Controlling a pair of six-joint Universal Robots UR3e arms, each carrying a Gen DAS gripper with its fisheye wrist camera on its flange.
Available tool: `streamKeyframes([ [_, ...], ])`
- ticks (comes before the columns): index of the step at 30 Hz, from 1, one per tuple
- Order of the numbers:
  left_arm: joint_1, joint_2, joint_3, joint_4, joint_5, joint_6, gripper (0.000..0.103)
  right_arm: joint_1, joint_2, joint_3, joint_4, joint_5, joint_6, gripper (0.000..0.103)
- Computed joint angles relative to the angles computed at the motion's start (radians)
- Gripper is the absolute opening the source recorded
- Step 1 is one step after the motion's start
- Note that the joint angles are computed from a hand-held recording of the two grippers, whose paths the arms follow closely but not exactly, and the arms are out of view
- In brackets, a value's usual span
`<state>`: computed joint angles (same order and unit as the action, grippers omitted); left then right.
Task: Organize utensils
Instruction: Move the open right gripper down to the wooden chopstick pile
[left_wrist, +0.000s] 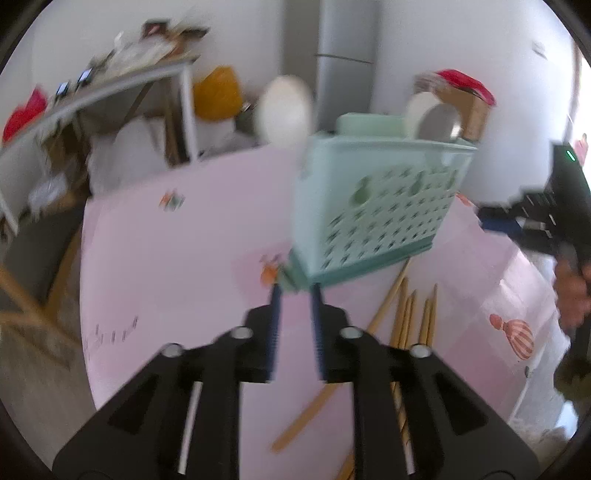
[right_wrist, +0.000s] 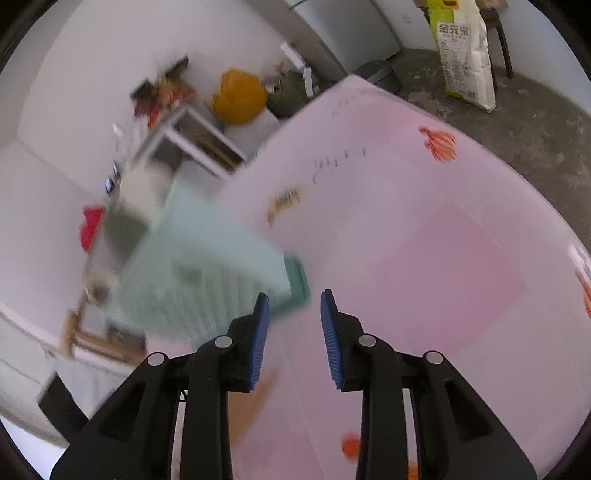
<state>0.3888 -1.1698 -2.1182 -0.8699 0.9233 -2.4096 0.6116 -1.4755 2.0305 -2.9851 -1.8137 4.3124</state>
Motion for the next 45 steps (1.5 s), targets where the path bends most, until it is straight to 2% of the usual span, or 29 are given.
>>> streamKeyframes([
  [3, -0.115, -0.110, 0.042, 0.144, 0.060, -0.068, 0.028, -0.094, 0.054, 0.028, -0.163, 0.086, 0.018, 0.029],
  [7, -0.175, -0.204, 0.083, 0.237, 0.083, -0.136, 0.035, -0.164, 0.174, 0.023, -0.384, 0.190, 0.041, 0.029],
  [9, -0.174, -0.225, 0.097, 0.249, 0.061, -0.149, 0.036, -0.173, 0.220, -0.013, -0.413, 0.213, 0.043, 0.029],
  [13, -0.184, -0.262, 0.112, 0.296, 0.078, -0.191, 0.040, -0.199, 0.265, -0.036, -0.457, 0.272, 0.033, 0.029],
  [17, -0.137, -0.238, 0.099, 0.266, 0.052, -0.182, 0.040, -0.201, 0.292, -0.077, -0.443, 0.308, 0.026, 0.029],
  [28, 0.005, -0.125, 0.049, 0.152, 0.014, -0.139, 0.040, -0.166, 0.431, -0.330, -0.316, 0.363, -0.021, 0.029],
  [32, 0.065, -0.081, 0.042, 0.042, 0.010, -0.140, 0.040, -0.144, 0.351, -0.290, -0.241, 0.311, -0.059, 0.029],
  [35, 0.104, -0.029, -0.008, -0.043, 0.069, -0.082, 0.039, -0.112, 0.249, -0.193, -0.194, 0.277, -0.070, 0.029],
  [39, 0.152, 0.046, -0.087, -0.110, 0.097, -0.026, 0.026, 0.001, 0.169, -0.136, -0.037, 0.269, -0.043, 0.029],
  [41, 0.176, 0.087, -0.115, -0.160, 0.092, 0.021, 0.017, 0.067, 0.195, -0.155, 0.006, 0.291, -0.003, 0.029],
  [45, 0.198, 0.176, -0.159, -0.242, 0.083, 0.119, 0.009, 0.154, 0.306, -0.256, 0.010, 0.328, 0.045, 0.029],
])
